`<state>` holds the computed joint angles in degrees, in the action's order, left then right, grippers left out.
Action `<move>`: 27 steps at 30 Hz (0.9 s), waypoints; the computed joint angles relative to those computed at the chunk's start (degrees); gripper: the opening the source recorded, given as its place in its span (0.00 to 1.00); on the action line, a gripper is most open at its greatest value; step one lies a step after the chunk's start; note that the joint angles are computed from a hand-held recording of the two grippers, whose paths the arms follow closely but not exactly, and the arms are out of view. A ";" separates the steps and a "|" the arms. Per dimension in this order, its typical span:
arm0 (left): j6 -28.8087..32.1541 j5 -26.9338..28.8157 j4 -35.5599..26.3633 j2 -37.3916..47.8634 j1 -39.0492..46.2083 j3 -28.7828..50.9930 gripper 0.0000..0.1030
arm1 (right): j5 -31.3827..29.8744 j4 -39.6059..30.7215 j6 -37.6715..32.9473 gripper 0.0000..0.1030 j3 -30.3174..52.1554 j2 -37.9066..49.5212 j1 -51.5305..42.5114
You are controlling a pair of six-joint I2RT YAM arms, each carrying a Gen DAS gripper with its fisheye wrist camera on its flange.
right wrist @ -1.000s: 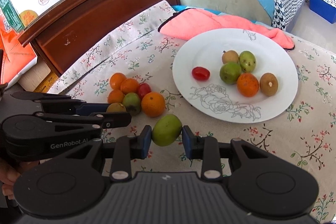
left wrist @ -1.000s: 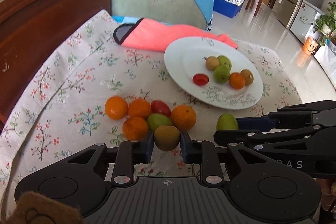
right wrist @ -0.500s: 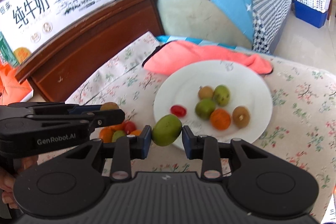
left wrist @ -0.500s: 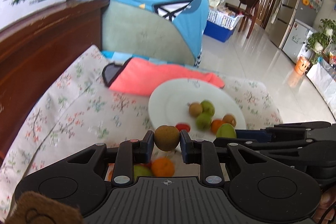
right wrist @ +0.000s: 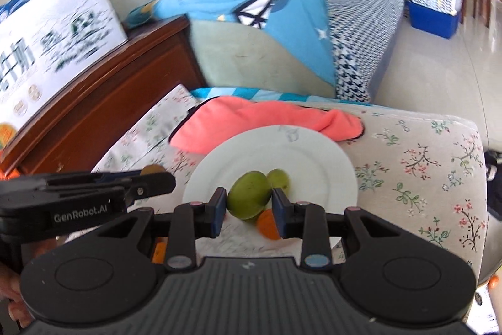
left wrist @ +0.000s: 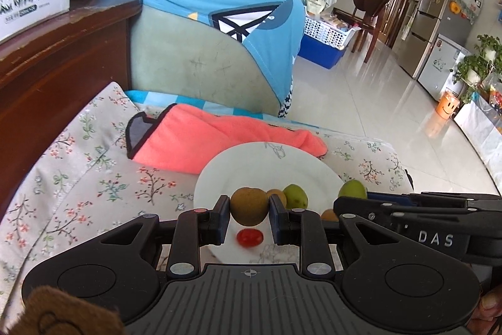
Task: Organize fruits
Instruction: 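Carry the kiwi and pear onto the white plate and open both tools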
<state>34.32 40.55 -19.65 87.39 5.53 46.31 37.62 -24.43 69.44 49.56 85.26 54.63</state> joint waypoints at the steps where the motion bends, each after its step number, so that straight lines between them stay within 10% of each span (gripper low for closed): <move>1: -0.77 -0.40 0.73 0.39 -0.67 0.07 0.23 | -0.10 0.41 0.00 0.31 -0.63 -0.38 -0.69; 27: -9.12 -7.87 9.70 11.28 -9.20 2.89 0.26 | -8.52 12.23 -1.80 0.34 -6.60 3.36 -11.18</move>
<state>25.21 32.68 -9.95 98.67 -3.67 49.20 29.10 -12.21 67.64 42.96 88.62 43.46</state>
